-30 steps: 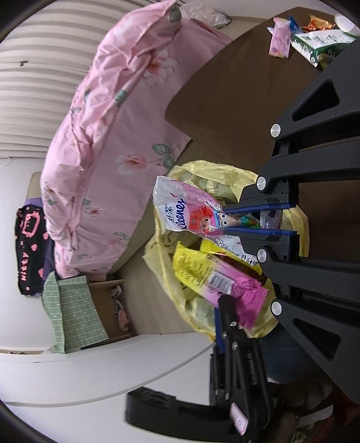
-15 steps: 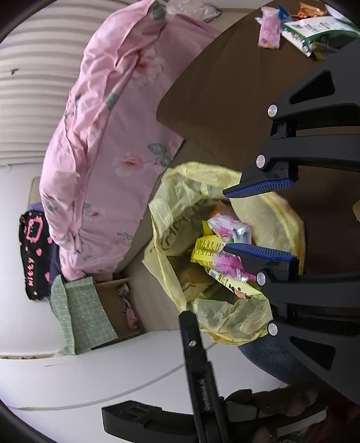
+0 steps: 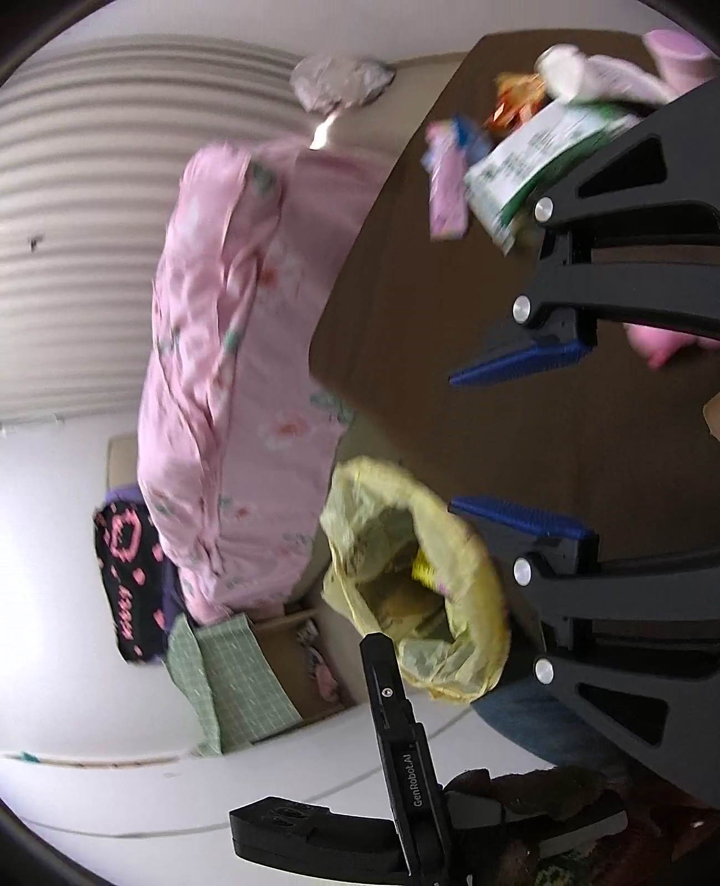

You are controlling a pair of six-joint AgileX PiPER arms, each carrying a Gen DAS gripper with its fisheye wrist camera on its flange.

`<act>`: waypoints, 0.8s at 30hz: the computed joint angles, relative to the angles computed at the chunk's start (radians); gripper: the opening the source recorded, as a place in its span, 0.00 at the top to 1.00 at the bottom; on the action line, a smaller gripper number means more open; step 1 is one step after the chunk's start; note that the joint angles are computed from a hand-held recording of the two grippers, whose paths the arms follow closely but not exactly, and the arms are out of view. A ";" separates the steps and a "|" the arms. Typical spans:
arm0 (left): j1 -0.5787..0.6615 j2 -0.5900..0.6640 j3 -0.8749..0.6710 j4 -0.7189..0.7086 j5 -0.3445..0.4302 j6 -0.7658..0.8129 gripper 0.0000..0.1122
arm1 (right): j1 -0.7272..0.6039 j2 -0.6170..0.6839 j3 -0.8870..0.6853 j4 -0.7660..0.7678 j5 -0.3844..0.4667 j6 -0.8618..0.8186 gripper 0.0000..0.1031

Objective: Collect trash

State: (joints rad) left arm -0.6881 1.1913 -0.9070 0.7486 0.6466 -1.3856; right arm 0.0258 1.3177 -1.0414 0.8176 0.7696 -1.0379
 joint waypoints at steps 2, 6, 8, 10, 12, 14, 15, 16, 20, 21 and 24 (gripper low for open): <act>-0.046 0.049 -0.036 0.017 -0.013 0.003 0.61 | -0.097 -0.036 0.036 0.028 0.033 -0.047 0.61; -0.115 0.156 -0.126 0.005 -0.031 0.040 0.61 | -0.273 -0.078 0.101 0.066 0.058 -0.150 0.61; -0.145 0.206 -0.174 -0.002 -0.016 0.061 0.61 | -0.378 -0.069 0.116 0.091 0.101 -0.199 0.61; -0.175 0.256 -0.226 -0.010 0.001 0.089 0.61 | -0.463 -0.053 0.124 0.117 0.144 -0.238 0.61; -0.199 0.287 -0.258 -0.006 0.020 0.099 0.61 | -0.537 -0.039 0.139 0.142 0.172 -0.285 0.60; -0.223 0.322 -0.299 -0.007 0.040 0.119 0.61 | -0.610 -0.023 0.156 0.169 0.198 -0.337 0.60; -0.232 0.344 -0.324 -0.012 0.050 0.135 0.61 | -0.643 -0.013 0.163 0.181 0.213 -0.362 0.60; -0.238 0.358 -0.338 -0.013 0.055 0.143 0.61 | -0.662 -0.007 0.170 0.191 0.215 -0.380 0.60; -0.241 0.435 -0.415 -0.049 0.037 0.223 0.61 | -0.721 -0.008 0.214 0.226 0.209 -0.460 0.60; -0.232 0.447 -0.424 -0.066 0.009 0.257 0.61 | -0.729 -0.003 0.216 0.227 0.211 -0.472 0.60; -0.189 0.498 -0.451 -0.112 -0.140 0.419 0.61 | -0.744 -0.006 0.236 0.227 0.193 -0.511 0.60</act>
State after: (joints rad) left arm -0.8776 1.6895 -1.3579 0.6363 0.5068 -0.9669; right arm -0.7184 1.3121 -0.8050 1.0446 0.9631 -1.5491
